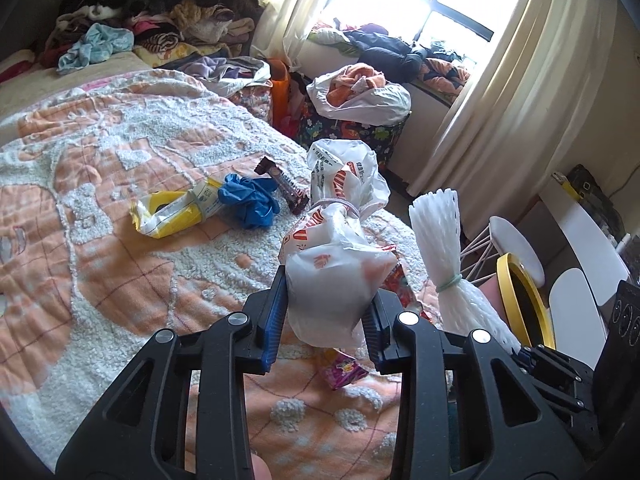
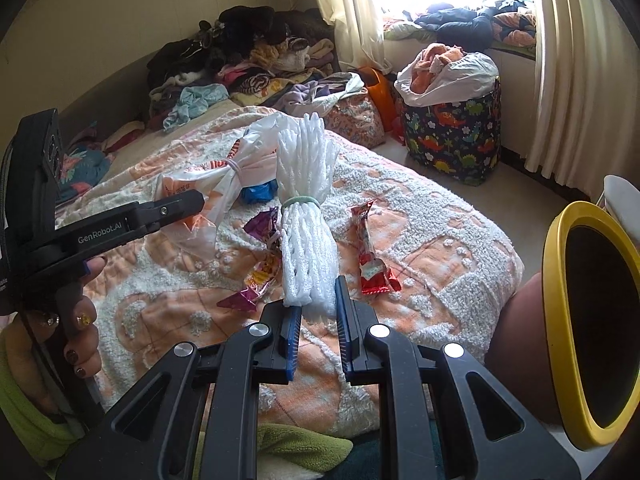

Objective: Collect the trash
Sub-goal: 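Carry the white bag and mesh bundle with both tools over the yellow bin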

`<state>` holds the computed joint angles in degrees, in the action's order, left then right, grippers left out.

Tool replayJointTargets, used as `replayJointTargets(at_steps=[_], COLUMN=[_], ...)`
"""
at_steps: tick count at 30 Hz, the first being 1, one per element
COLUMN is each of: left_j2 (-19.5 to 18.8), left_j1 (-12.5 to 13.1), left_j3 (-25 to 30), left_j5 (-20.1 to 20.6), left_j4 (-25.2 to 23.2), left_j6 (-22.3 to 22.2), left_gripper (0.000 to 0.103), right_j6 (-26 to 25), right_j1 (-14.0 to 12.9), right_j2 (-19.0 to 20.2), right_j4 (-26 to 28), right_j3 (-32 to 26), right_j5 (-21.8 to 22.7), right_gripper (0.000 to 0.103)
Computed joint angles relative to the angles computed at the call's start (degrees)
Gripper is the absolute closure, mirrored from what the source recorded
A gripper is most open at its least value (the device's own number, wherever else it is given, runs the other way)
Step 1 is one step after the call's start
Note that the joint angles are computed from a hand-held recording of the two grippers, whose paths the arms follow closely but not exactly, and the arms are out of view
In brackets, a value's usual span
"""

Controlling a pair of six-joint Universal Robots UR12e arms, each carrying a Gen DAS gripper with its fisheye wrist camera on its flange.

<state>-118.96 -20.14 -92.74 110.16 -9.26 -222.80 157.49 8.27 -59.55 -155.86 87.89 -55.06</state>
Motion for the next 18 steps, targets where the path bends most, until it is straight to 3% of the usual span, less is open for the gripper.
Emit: replayJointTargets(at_steps=[18], left_j2=[-0.2], left_j1=[-1.3], left_j3=[1.8], left_j5=[1.8], left_j4=[0.1], left_j6=[3.3], left_gripper=[0.076], right_j6=[4.5], right_j1=[-2.0], right_j2=[-0.5], right_j4=[-3.7], right_j3=[0.4], right_j5=[2.4], right_gripper=[0.087])
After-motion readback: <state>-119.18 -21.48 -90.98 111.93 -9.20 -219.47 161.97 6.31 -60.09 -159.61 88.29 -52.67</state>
